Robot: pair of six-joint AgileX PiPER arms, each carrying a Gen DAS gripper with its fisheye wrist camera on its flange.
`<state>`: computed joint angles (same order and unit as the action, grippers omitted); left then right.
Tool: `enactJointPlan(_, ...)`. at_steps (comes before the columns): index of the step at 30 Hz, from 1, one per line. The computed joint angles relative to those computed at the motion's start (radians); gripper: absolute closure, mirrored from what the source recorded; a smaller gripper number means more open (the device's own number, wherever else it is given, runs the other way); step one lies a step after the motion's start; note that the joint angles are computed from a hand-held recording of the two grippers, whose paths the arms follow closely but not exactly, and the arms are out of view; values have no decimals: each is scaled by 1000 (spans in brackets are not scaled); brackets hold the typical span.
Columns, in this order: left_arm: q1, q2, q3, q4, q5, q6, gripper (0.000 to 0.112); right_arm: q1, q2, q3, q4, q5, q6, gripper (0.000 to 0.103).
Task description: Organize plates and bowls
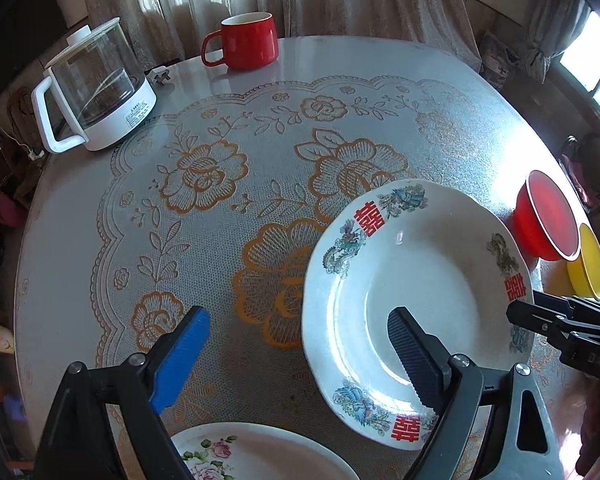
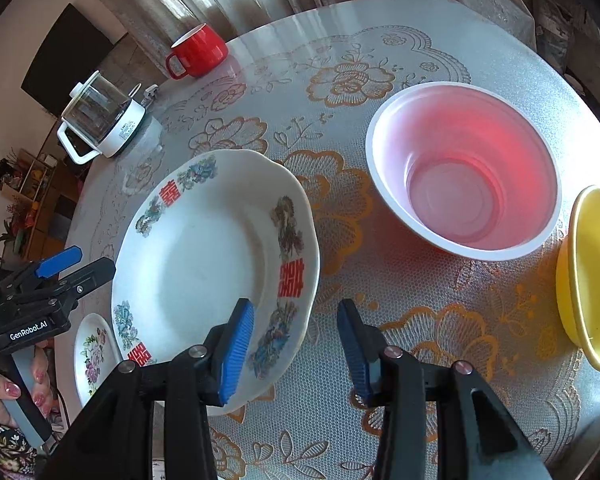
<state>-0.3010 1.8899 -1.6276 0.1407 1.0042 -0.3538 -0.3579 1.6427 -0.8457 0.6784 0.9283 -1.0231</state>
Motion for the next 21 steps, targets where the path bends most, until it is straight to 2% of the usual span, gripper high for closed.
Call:
enactJointPlan(10, -22, 86, -100, 54, 37, 12, 21, 41, 54, -7, 18, -38, -11, 59)
enactJointPlan(15, -23, 122, -132, 62, 37, 37, 21, 55, 52, 0, 18, -65, -52, 70)
enactJointPlan(21, -19, 159, -166, 58, 41, 70, 21, 66, 35, 29, 38, -99, -94, 71)
